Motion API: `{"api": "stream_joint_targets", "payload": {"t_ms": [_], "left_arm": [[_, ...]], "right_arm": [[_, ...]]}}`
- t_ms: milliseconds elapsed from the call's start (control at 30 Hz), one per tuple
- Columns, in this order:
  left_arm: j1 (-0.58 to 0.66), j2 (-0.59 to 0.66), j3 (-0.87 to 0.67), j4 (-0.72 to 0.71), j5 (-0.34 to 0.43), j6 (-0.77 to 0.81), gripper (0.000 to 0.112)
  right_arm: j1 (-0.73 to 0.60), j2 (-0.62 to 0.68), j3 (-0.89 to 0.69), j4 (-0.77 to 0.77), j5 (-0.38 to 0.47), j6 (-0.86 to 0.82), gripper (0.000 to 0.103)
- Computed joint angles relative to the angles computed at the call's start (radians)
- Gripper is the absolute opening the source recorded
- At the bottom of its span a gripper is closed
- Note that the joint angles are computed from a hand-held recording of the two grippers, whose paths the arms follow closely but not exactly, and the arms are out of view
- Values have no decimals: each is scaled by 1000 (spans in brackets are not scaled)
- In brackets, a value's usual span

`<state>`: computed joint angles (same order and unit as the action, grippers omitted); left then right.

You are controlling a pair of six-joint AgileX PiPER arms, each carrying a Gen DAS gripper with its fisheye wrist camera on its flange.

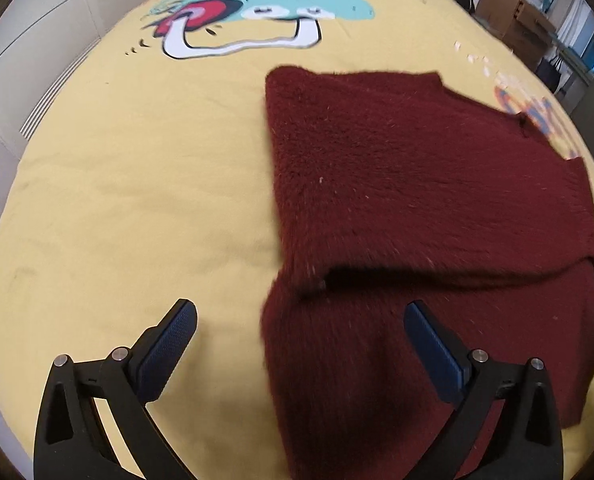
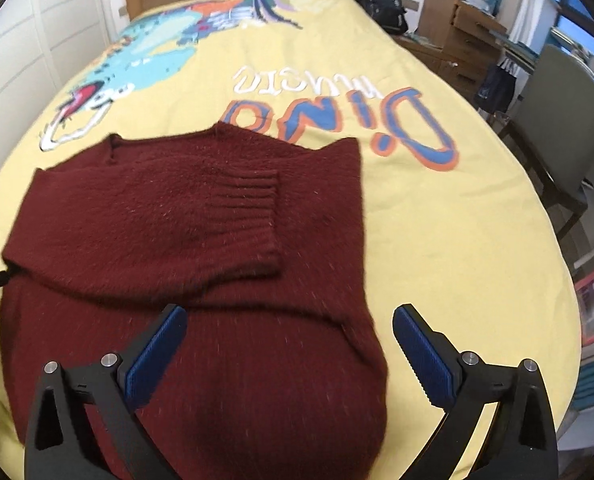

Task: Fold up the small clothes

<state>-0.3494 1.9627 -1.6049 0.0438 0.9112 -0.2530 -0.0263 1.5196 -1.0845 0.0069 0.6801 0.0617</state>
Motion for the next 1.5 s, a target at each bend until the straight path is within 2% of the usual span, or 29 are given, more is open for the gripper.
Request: {"api": "stream_joint_targets", "payload": {"t_ms": [33,167,233,300,367,433,567,700,733,867,900,933,967,1000,1067,1100,1133,1167,1233,1500], "left_arm": [[1,-29,33,-1,-14,-5,102],[-2,-200,234,-42,-85,-6,102],[-15,-240,274,-39,-66,-27,102],[-30,-264,312,-38,-32,-56,102],[-31,-267,309,-54,37,-68,102],[-40,-267,348,-87,55,-83,102],[-55,-294,451,-132,42,-58,102],[-93,-296,512,-159,20,-69,100],[-99,-288,517,-172,16,-66,95],[-149,-262,516,-153,1,-94,89],[-157,-259,509,-148,2,-95,83],[-160,-257,500,-152,6,-88,76],[-166,-259,498,-157,8,-82,71],[-167,-259,491,-167,10,-67,59],[-172,-257,477,-192,18,-31,43],[-171,-255,471,-221,19,0,28],[-168,-251,462,-251,25,34,16],[-166,-247,453,-275,32,70,12],[-175,-241,425,-263,54,96,9],[-84,-314,324,-335,125,170,9]], "right_arm": [[0,0,0,0,0,0,102],[-25,-171,183,29,-23,-30,102],[-39,-228,258,45,-24,-42,102],[-76,-270,341,129,-29,-127,102],[-86,-281,392,137,-20,-144,102],[-99,-271,445,129,3,-141,102],[-147,-241,507,164,46,-172,102],[-131,-247,524,137,59,-130,102],[-118,-249,523,127,60,-117,102],[-46,-207,505,104,72,-56,102],[-32,-201,503,108,79,-52,102],[-19,-197,499,116,86,-53,98],[-26,-195,497,146,89,-81,87],[-43,-189,494,196,99,-124,80],[-82,-172,491,293,126,-204,50],[-91,-170,489,318,136,-230,44],[-102,-173,489,343,146,-261,30],[-118,-177,487,370,159,-293,18],[-133,-201,473,385,180,-313,13],[-237,-286,320,446,289,-379,12]]}}
